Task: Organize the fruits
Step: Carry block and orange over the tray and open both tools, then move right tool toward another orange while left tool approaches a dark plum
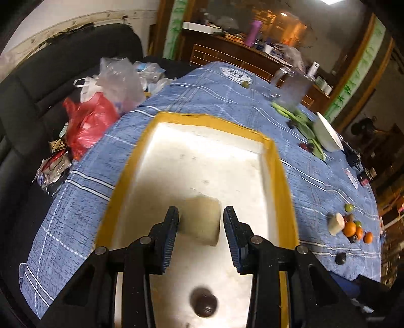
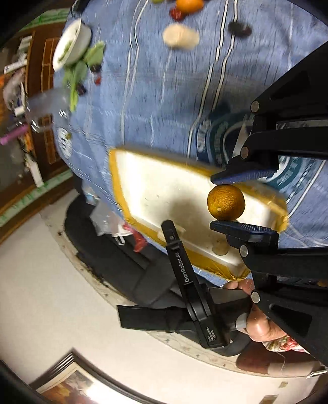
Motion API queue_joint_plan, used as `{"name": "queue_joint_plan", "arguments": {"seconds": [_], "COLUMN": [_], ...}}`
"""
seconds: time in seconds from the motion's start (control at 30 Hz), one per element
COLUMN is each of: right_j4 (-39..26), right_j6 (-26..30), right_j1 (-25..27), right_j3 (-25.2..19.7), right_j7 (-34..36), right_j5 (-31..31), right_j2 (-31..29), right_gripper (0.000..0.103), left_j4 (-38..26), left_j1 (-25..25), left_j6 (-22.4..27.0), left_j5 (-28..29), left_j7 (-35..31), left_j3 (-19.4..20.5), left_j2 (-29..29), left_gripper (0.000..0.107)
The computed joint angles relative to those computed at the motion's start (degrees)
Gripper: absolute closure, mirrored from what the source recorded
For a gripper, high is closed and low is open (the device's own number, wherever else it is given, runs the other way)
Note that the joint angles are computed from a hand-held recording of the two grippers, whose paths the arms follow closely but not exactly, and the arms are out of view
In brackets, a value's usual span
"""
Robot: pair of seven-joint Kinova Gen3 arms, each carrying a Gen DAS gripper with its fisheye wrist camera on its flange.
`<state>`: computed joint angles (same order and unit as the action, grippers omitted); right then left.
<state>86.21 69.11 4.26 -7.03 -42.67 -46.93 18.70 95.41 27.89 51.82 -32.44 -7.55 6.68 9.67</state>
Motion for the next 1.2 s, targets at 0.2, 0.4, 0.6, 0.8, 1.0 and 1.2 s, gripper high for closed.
{"name": "queue_joint_plan", "arguments": {"seconds": [0.2,0.4,0.6,0.8,1.0,1.2], "right_j4": [1.90,3.60,7.20,8.68,6.58,4.81], "right_j6": [-8.53,-9.75,-10.46,-10.12,-9.70,-10.08], "right_j1": [-6.70,-3.78,1.68,9.95,16.92,21.21], "right_j3": [-1.14,0.00,3.52,8.84,11.20,10.48], "right_j7": [-2.06,-0.21,2.61,5.10,4.61,6.53], "right_j5": [6.41,3.56,3.66,4.42,5.71,4.21], "right_j2": [-1.81,-4.02,-6.39,-7.00,-4.88,-3.03], "right_gripper": [0.063,0.057,0.057,0.057,0.057,0.057], "left_j4": [3.84,6.19,8.26,4.94,-3.48,-14.08], "left_j1": [-0.25,0.57,2.39,5.65,9.80,13.48], "left_j6": [-1.97,-0.08,-1.32,-2.60,-3.20,0.28], "left_j5": [-1.70,-4.56,-7.97,-11.29,-8.58,-5.69], "left_j7": [3.63,10.75,18.40,20.70,12.90,3.46], "left_j3": [0.33,3.48,8.12,10.32,8.70,7.07], "left_j2": [-3.14,-6.61,-9.22,-5.75,2.17,10.12], "left_gripper": [0.051,0.040,0.035,0.033,0.032,0.032]}}
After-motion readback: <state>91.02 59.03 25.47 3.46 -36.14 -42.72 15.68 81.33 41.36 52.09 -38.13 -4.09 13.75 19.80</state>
